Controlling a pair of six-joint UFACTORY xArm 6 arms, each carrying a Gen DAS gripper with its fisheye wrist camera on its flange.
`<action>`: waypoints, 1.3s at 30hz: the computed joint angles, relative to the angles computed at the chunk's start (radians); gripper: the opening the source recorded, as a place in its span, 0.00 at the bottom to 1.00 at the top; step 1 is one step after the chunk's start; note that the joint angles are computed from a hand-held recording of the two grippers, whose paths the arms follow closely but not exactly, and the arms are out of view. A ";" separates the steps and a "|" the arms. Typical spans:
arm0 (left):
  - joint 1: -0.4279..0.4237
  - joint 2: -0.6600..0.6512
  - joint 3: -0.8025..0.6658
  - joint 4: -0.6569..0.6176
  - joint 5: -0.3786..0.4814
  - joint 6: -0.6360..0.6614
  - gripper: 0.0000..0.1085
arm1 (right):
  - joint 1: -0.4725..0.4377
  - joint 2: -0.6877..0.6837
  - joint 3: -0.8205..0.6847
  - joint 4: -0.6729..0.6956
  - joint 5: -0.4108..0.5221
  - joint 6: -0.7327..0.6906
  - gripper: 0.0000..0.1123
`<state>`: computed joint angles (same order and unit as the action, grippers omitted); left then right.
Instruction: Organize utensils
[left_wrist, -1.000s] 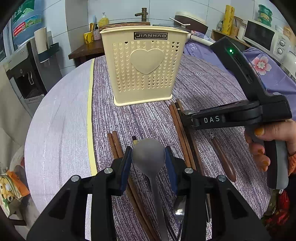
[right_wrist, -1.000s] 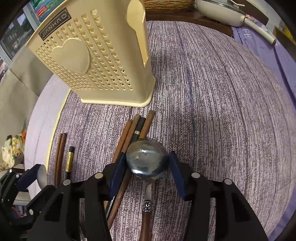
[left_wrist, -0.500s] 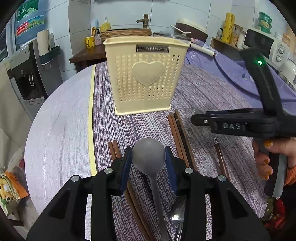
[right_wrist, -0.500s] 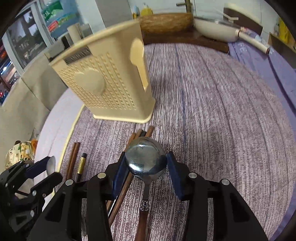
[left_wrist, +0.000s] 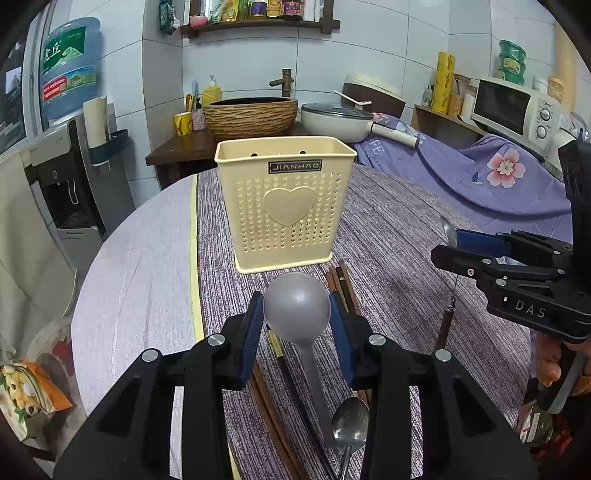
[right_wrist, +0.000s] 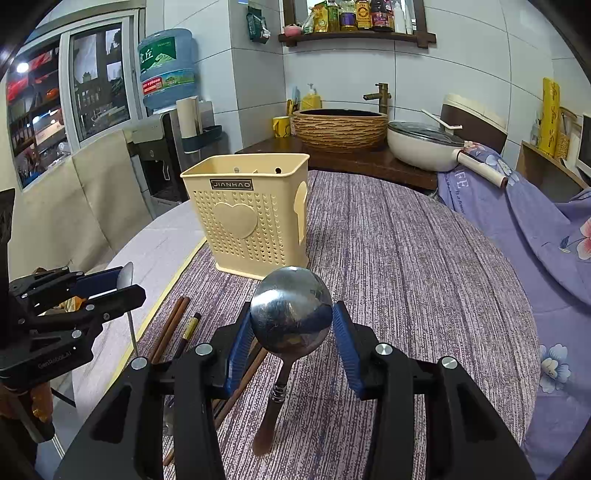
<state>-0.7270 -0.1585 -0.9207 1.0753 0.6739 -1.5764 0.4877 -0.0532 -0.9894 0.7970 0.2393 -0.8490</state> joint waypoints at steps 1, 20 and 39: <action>-0.003 -0.002 -0.002 0.005 0.007 -0.004 0.34 | -0.002 -0.001 0.005 -0.035 -0.013 0.023 0.04; 0.015 -0.062 0.053 0.014 0.019 -0.051 0.34 | 0.008 0.176 -0.178 -0.058 0.265 0.014 0.33; 0.004 -0.251 0.169 0.017 0.124 -0.094 0.33 | 0.134 0.321 -0.303 -0.290 0.349 -0.072 0.50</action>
<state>-0.7231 -0.4095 -0.7514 1.0927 0.7976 -1.6702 0.6218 0.2678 -1.2924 0.5075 0.5881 -0.9206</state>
